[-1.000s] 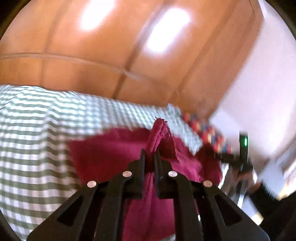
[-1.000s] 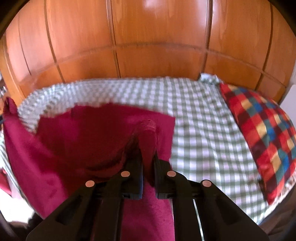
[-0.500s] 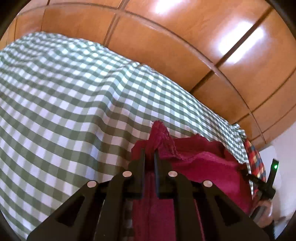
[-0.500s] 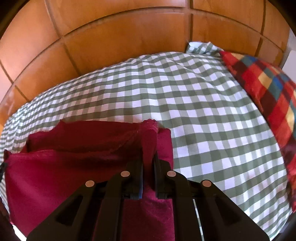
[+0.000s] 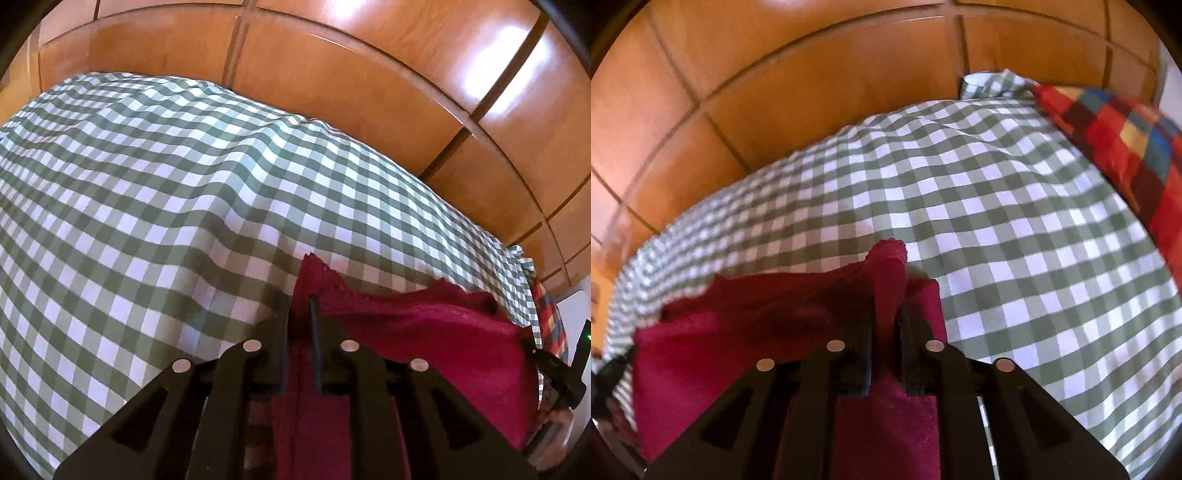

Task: Fold small clothes
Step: 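Fold the sweater over once more with both grippers and release it flat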

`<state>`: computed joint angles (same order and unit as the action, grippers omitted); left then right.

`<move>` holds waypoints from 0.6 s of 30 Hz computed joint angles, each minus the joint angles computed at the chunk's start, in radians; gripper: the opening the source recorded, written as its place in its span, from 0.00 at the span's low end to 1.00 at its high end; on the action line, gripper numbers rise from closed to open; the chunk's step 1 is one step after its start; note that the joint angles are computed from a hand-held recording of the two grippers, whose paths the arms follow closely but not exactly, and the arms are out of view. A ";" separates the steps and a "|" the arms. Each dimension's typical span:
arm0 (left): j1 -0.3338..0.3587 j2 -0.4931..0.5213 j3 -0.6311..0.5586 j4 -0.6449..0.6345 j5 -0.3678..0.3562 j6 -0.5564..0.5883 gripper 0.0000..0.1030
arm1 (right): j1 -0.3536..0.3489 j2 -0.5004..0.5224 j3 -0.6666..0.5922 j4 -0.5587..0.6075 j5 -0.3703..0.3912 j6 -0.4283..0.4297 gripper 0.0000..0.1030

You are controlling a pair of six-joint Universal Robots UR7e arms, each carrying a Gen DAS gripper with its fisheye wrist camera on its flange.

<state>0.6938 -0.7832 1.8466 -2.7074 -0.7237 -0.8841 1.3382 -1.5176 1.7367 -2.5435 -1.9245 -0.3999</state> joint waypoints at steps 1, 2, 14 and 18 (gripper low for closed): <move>-0.009 -0.006 0.003 0.024 0.022 -0.016 0.29 | -0.008 -0.020 0.006 0.007 0.023 0.004 0.38; -0.019 -0.014 0.004 0.068 0.049 -0.045 0.38 | -0.015 -0.039 0.014 0.010 0.039 -0.001 0.44; -0.199 -0.110 0.169 0.204 0.171 -0.118 0.44 | -0.282 -0.411 0.156 0.385 0.338 -0.212 0.48; -0.260 -0.104 0.198 0.278 0.150 -0.172 0.49 | -0.345 -0.469 0.210 0.461 0.368 -0.262 0.48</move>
<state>0.4336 -0.8873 2.0444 -2.4295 -0.5733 -1.0563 0.9935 -1.9865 1.9471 -2.0829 -1.5565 -0.6615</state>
